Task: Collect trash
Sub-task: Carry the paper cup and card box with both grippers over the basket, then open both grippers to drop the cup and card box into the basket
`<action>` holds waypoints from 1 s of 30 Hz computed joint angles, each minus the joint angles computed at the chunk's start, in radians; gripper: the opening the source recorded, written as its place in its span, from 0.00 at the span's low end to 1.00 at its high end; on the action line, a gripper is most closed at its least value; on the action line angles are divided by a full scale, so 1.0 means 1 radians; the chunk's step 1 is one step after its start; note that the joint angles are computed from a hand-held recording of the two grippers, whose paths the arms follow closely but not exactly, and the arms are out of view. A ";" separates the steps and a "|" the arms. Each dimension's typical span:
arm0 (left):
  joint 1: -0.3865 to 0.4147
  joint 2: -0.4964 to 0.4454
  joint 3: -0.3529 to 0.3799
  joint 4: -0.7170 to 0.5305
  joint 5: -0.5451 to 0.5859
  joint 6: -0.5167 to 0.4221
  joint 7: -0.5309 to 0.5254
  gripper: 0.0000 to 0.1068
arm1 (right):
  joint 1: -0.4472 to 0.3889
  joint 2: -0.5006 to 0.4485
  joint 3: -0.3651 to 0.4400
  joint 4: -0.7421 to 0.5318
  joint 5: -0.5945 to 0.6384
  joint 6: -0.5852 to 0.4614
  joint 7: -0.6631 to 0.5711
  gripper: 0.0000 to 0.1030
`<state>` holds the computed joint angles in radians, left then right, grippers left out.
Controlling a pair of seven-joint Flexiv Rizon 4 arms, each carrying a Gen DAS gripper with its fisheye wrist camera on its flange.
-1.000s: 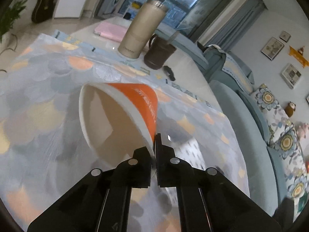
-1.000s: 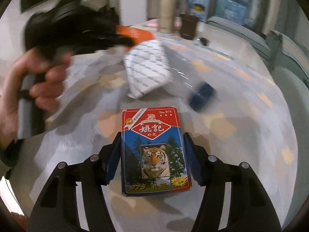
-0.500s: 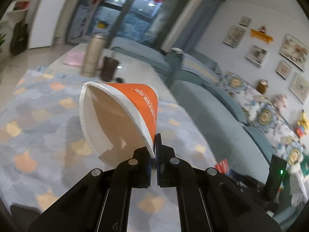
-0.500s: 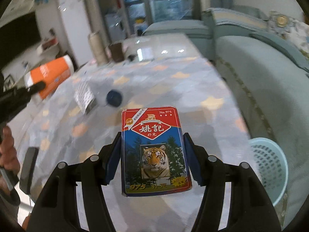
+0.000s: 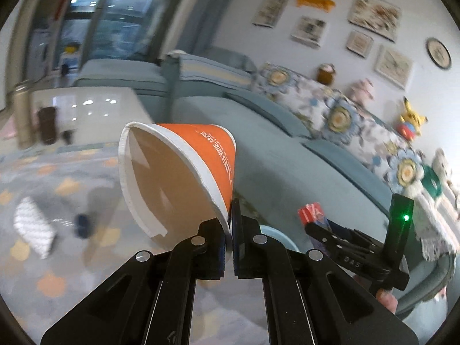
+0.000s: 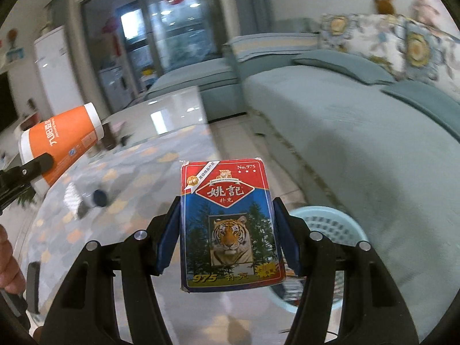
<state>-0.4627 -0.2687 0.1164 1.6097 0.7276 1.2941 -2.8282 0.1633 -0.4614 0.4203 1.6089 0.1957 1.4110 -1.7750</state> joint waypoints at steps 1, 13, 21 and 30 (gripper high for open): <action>0.010 -0.030 -0.021 -0.029 -0.025 0.003 0.031 0.01 | -0.004 -0.004 -0.015 -0.004 -0.001 -0.002 0.010 0.56; 0.075 -0.413 -0.218 -0.347 -0.419 -0.031 0.498 0.01 | -0.036 -0.104 -0.142 -0.019 -0.071 -0.054 0.197 0.56; 0.057 -0.512 -0.205 -0.394 -0.562 -0.088 0.626 0.02 | -0.028 -0.193 -0.182 -0.073 -0.127 -0.166 0.285 0.57; 0.014 -0.539 -0.143 -0.400 -0.677 -0.110 0.727 0.28 | -0.020 -0.245 -0.190 -0.118 -0.143 -0.186 0.334 0.58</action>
<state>-0.4483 -0.8080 -0.0267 1.2101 0.0507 1.1844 -2.1016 0.1428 -0.7063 0.2299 1.4906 0.0531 1.2247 -1.4406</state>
